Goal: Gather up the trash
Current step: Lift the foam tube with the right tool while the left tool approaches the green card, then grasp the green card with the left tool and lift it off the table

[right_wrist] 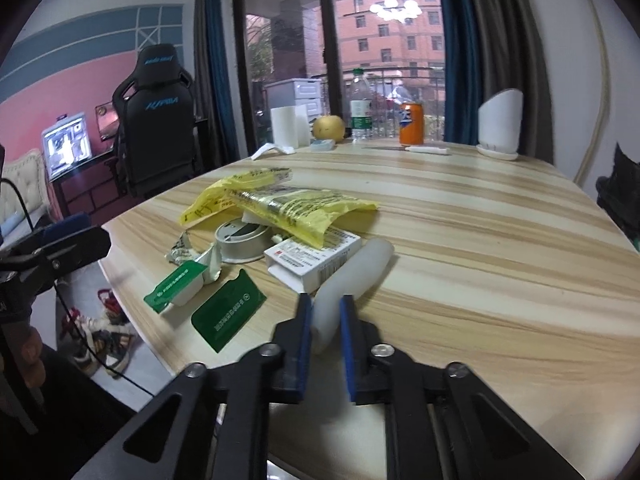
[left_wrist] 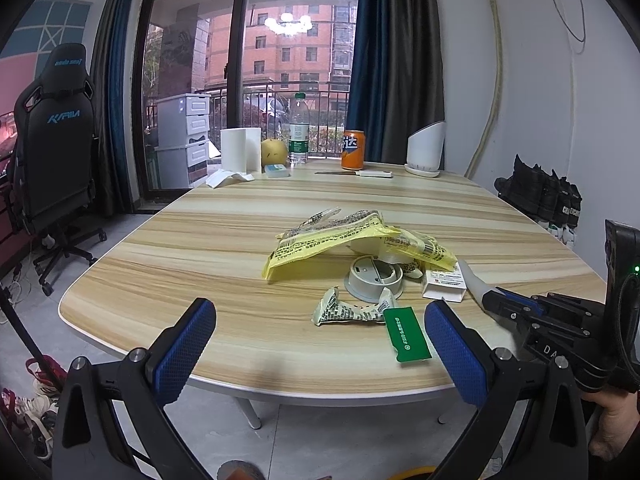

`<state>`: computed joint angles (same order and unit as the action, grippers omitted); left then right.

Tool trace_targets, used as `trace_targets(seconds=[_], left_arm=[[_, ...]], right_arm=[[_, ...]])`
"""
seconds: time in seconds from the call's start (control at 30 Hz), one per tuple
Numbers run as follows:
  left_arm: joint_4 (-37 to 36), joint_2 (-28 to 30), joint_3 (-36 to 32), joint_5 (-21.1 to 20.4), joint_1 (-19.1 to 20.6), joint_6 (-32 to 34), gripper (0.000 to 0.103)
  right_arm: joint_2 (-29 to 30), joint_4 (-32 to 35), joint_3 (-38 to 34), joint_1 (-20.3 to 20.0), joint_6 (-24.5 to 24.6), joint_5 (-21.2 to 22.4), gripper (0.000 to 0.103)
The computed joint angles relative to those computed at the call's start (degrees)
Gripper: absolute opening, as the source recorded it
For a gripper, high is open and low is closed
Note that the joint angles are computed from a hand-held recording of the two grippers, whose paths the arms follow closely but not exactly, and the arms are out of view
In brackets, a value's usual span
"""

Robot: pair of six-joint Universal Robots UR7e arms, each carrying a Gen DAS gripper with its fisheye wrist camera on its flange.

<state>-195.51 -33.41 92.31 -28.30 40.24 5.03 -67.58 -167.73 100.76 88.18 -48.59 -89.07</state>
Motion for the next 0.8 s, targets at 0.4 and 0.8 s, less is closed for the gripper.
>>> trace_targets(seconds=[0.4,0.8], left_arm=[[0.2,-1.8,0.3,-3.4,1.2,-1.8,0.102],[10.1,-3.4,-1.0,-6.5,3.6,-8.1,0.102]], right_arm=[[-4.6,-3.6,2.6,-1.5,3.1,7.0,0.006],[-6.4,-4.3,3.3,-2.8,4.6,10.2,0.006]])
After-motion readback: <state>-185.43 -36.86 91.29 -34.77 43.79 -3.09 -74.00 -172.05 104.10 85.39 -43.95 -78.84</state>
